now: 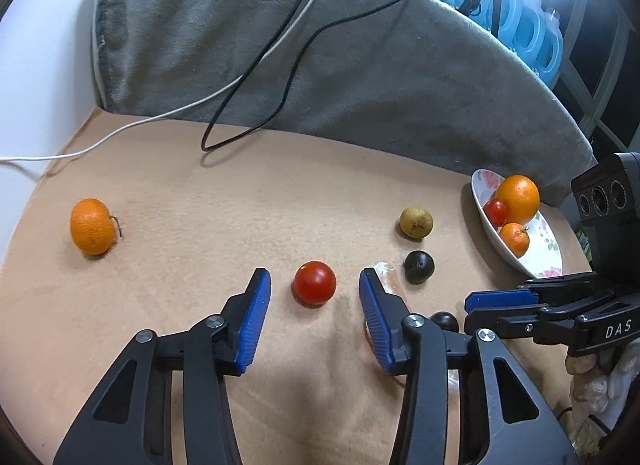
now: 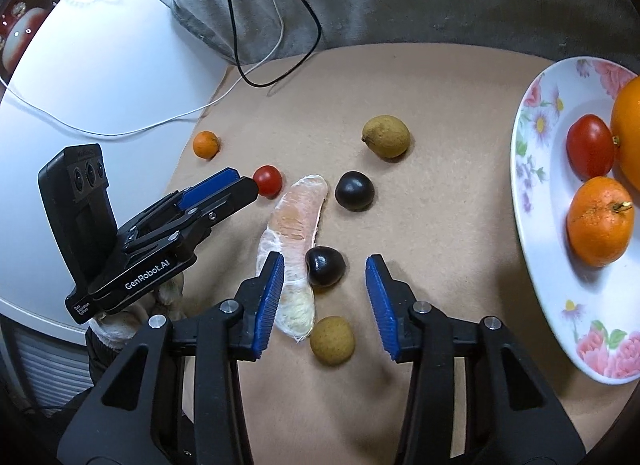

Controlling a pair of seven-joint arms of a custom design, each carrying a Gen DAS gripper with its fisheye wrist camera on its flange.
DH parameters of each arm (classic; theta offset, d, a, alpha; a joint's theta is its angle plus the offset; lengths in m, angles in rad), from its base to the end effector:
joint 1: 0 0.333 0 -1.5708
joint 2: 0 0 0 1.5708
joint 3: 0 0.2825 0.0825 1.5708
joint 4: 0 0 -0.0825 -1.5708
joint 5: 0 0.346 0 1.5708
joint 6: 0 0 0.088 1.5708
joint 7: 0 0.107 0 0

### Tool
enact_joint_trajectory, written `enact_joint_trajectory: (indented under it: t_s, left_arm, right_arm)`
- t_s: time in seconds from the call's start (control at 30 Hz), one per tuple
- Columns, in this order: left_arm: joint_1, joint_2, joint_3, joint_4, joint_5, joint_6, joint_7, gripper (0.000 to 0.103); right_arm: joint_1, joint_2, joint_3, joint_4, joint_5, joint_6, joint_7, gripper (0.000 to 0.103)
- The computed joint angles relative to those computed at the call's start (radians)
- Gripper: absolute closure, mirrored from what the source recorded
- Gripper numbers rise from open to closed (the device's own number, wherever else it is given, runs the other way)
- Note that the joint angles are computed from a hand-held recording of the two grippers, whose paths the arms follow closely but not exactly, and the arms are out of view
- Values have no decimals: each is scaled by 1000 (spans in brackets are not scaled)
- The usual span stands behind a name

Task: Organize fruits
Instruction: 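Close the right gripper on a dark plum while the left gripper closes on a red tomato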

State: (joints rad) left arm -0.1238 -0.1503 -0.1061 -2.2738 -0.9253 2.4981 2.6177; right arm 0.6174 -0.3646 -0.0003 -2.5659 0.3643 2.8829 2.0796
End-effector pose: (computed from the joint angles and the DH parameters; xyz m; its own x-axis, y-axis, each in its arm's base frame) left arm 0.4847 -0.1095 0.4434 -0.6338 -0.7337 0.2450 -0.6782 0.3748 -0.6321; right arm 0.3691 0.2367 0.4583 -0.0682 -0.8431 -0.5334 -0.8805 0.3022 -0.3652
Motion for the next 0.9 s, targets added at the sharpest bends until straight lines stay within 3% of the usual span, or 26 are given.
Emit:
enact_joint_trajectory:
  t_s: [0.07,0.17,0.4,0.63,0.9]
  left_arm:
    - [0,6,-1,4,6,0,-7,60]
    - [1,16,-5,9,18,3,-22,62]
    - [5,51,-11,32,20,-9,-18,63]
    - [10,65,-20,41,28,-7,-15,80]
    - [9,61,-22,35,24,7,-12,80]
  right_arm:
    - [6,5,-6,2,8,0,-10,58]
    - [24,19,-22,13,38,-1,-40,69]
    - [24,46,-13,29,88,-5,-84,70]
    - [13,73,2,47,117,-5,-106,76]
    - [-2,75,16,49,126,4,-109,79]
